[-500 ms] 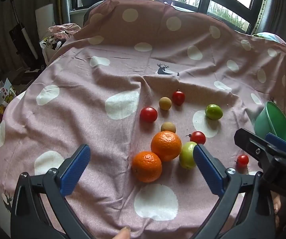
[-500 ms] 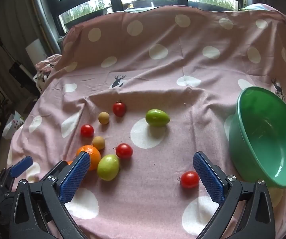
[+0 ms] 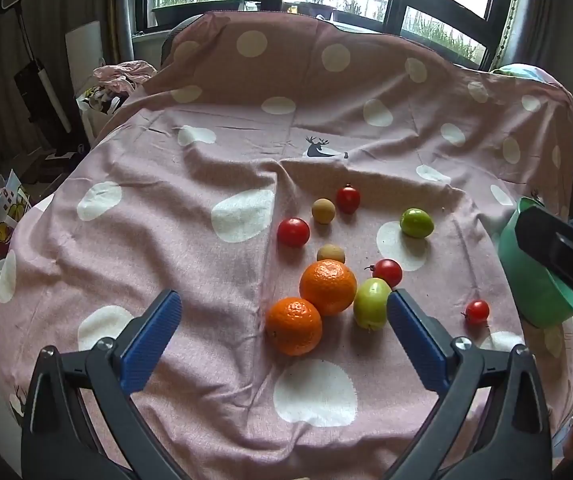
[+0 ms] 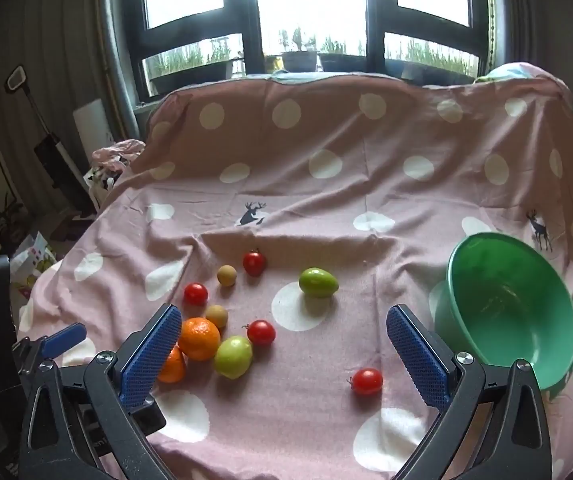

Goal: Organize fruits
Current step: 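Move the right gripper toward the two oranges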

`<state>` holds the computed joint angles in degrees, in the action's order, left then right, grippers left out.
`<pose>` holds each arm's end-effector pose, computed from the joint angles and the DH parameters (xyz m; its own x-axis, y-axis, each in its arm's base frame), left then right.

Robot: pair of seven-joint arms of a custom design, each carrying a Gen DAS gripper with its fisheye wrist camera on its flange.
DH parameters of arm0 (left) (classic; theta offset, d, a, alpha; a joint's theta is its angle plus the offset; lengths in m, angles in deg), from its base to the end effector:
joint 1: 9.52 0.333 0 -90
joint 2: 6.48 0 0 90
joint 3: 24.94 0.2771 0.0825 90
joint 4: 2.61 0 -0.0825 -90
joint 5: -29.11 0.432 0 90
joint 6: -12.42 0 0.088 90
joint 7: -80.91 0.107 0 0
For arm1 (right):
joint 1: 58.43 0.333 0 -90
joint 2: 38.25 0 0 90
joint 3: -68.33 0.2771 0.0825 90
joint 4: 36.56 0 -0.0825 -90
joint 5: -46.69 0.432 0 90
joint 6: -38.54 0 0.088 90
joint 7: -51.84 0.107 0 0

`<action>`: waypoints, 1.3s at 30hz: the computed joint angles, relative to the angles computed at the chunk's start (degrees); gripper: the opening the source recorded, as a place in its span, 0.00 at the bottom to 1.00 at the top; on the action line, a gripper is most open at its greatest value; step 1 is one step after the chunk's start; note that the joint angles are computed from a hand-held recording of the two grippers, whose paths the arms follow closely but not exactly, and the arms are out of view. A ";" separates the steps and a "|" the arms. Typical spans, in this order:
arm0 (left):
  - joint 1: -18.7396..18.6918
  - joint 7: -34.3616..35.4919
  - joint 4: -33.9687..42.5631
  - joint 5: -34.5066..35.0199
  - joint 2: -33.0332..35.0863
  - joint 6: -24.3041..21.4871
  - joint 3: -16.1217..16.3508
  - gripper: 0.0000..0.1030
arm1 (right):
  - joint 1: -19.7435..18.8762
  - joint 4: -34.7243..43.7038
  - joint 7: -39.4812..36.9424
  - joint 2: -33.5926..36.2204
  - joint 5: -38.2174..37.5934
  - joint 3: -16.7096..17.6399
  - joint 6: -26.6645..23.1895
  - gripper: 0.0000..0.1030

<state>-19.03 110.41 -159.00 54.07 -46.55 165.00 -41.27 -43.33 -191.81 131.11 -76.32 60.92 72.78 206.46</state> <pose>0.3995 -0.1955 0.4311 0.2363 -0.9656 0.1081 -0.6977 -0.2461 -0.6728 0.4330 0.1365 0.4767 0.3235 -0.9458 -0.0279 -0.6033 -0.1835 -0.7761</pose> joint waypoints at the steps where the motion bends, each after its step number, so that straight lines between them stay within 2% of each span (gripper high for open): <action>1: -0.04 -0.18 -0.29 0.10 -0.68 -0.07 -0.12 1.00 | -0.11 -0.14 0.09 -0.68 -0.31 0.51 0.16 1.00; 5: 0.01 -1.87 -1.72 -0.02 -3.29 1.28 -0.03 1.00 | 1.53 -1.51 0.73 -5.10 0.43 0.43 -0.42 1.00; 7: -0.25 -2.00 -2.20 -0.66 -4.00 2.34 0.47 0.99 | 2.87 -1.60 0.24 -6.40 1.31 -0.95 -2.05 1.00; 11: 0.27 -2.65 -2.00 -0.17 -4.61 2.15 -0.92 0.99 | 3.79 -0.82 -0.82 -7.17 3.04 -2.96 -6.78 0.99; 14: -0.08 -2.17 -1.38 -0.19 -3.62 1.46 -0.82 0.99 | 2.74 1.31 0.00 -5.05 4.05 -3.21 -10.33 1.00; 19: -0.80 -0.79 0.25 -0.81 -0.77 1.57 -0.07 0.99 | 1.69 3.79 0.34 -0.88 4.69 -2.98 -11.56 0.99; 23: -0.91 0.27 1.48 -0.95 0.91 0.95 0.19 0.99 | 4.25 8.55 -2.67 4.79 9.97 -6.85 -15.98 0.89; 27: -1.72 2.00 1.87 -2.23 2.03 1.18 1.41 0.95 | 2.57 13.41 -2.19 10.33 11.40 -5.67 -20.15 0.77; 34: -2.49 4.22 2.34 -4.93 3.32 1.22 2.58 0.87 | 1.84 17.58 -4.86 15.70 15.42 -5.48 -22.61 0.74; 39: -3.16 5.39 2.32 -7.01 4.04 1.42 3.34 0.80 | 1.20 17.82 -6.12 17.19 16.13 -4.67 -21.41 0.74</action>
